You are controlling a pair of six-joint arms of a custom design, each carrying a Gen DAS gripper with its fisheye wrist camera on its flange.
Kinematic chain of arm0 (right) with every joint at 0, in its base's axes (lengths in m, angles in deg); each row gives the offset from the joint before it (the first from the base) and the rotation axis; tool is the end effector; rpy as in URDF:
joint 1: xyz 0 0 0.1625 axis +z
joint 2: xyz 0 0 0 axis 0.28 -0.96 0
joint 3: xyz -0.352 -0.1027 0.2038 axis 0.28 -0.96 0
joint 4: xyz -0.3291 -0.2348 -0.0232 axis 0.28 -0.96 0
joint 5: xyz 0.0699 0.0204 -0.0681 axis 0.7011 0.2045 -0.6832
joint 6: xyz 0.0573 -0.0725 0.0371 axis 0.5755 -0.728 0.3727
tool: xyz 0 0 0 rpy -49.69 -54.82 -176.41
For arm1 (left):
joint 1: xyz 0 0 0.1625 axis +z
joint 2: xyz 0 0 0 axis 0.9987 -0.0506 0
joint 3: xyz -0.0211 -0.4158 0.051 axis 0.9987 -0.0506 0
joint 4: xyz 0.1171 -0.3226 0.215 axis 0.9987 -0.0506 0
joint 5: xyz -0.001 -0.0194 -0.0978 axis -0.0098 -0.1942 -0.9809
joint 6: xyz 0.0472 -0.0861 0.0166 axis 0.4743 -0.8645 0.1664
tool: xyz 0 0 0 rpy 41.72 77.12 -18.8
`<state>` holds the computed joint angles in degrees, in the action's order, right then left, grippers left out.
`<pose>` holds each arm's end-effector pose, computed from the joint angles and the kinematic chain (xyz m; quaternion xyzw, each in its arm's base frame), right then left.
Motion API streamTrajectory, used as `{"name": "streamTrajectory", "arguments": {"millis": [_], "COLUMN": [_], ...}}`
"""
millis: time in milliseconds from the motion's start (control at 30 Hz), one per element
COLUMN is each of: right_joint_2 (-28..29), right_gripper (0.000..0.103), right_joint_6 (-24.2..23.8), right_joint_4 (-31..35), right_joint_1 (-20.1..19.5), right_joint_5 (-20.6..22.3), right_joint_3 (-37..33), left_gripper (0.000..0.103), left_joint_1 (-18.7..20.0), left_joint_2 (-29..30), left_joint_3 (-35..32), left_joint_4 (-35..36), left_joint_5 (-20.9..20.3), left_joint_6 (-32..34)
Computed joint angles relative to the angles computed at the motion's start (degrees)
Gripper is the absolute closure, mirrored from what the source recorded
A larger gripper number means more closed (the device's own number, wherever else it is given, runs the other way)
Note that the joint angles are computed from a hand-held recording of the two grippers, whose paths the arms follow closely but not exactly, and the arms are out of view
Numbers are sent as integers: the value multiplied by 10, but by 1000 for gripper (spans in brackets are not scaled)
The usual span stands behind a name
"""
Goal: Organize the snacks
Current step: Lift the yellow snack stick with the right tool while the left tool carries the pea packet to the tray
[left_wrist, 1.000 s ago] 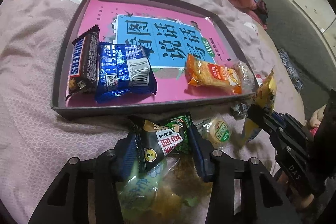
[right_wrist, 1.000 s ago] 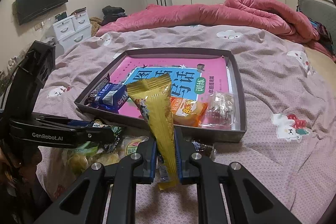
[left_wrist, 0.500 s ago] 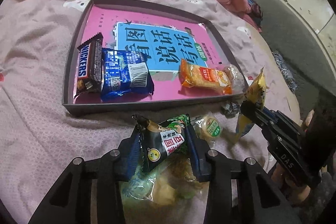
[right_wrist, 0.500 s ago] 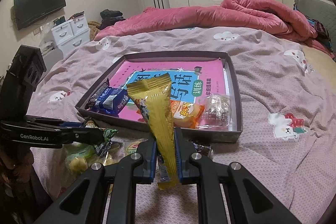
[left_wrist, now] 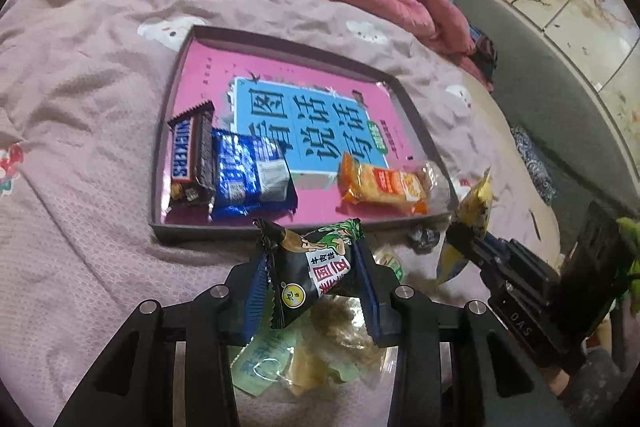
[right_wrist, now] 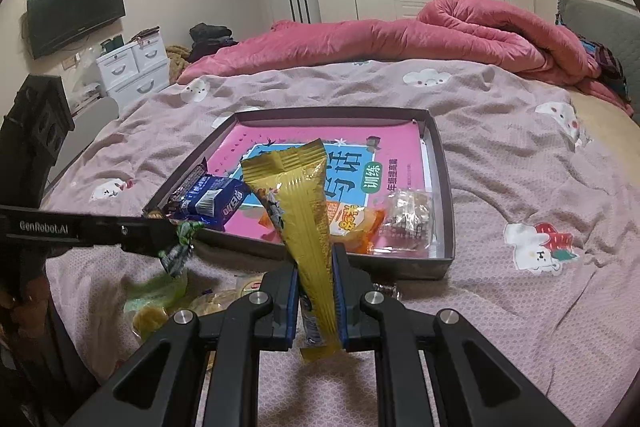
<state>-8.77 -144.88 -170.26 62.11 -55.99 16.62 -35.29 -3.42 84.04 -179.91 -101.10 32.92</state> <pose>-0.0329 -0.8499 0.2979 0.4752 -0.8513 0.1863 0.1215 -0.3277 -0.7512 -0.0665 -0.1064 0.8965 -0.3819 0.1979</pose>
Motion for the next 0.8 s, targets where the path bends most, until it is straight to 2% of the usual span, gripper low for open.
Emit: {"name": "streamTrajectory", "arguments": {"millis": [500,800], "right_joint_2": [6,17], "right_gripper": [88,88], "right_joint_6": [13,23], "right_joint_4": [-11,-16], "right_joint_1": [8,14], "right_joint_5": [28,45], "right_joint_3": [-17,-39], "left_gripper": [62,62], "left_joint_1": [-5,-2], "left_joint_2": [-10,10], "left_joint_3": [5,-39], "left_joint_4": [-29,-33], "left_joint_5": [58,69], "left_joint_6": [17,47]}}
